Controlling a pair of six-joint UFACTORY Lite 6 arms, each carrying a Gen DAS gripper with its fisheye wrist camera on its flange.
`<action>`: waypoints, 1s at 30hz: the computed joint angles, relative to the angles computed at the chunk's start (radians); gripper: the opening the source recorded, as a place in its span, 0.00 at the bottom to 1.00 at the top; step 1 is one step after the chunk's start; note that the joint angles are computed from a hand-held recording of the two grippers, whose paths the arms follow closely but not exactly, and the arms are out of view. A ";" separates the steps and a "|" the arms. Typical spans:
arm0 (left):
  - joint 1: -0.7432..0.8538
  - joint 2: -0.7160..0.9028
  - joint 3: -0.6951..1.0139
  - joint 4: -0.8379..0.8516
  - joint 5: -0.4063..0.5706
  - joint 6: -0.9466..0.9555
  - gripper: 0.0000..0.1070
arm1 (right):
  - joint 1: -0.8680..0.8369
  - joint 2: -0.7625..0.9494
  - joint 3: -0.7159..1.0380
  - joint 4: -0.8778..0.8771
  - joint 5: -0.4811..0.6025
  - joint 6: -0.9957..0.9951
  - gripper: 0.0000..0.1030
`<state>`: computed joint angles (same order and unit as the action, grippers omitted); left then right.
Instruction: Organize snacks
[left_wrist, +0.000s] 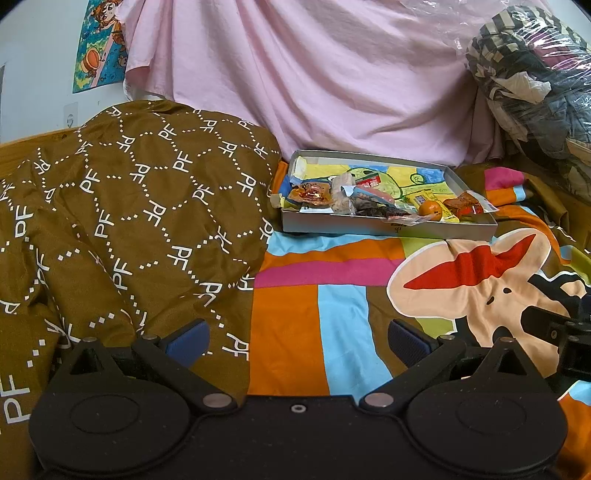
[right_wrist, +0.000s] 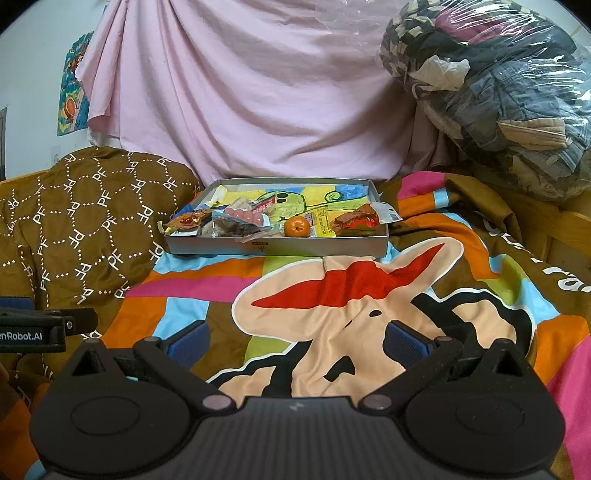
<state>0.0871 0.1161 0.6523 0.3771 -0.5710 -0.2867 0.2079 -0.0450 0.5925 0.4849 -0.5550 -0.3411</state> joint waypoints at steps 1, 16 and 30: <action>0.000 0.000 0.000 0.000 0.000 0.000 0.96 | 0.001 0.000 -0.001 0.001 -0.001 0.000 1.00; 0.001 0.001 0.002 0.002 0.000 0.000 0.96 | 0.003 0.001 0.000 0.006 0.000 -0.004 1.00; 0.000 0.000 0.001 0.000 0.001 0.000 0.96 | 0.013 0.007 -0.004 0.004 -0.007 0.000 1.00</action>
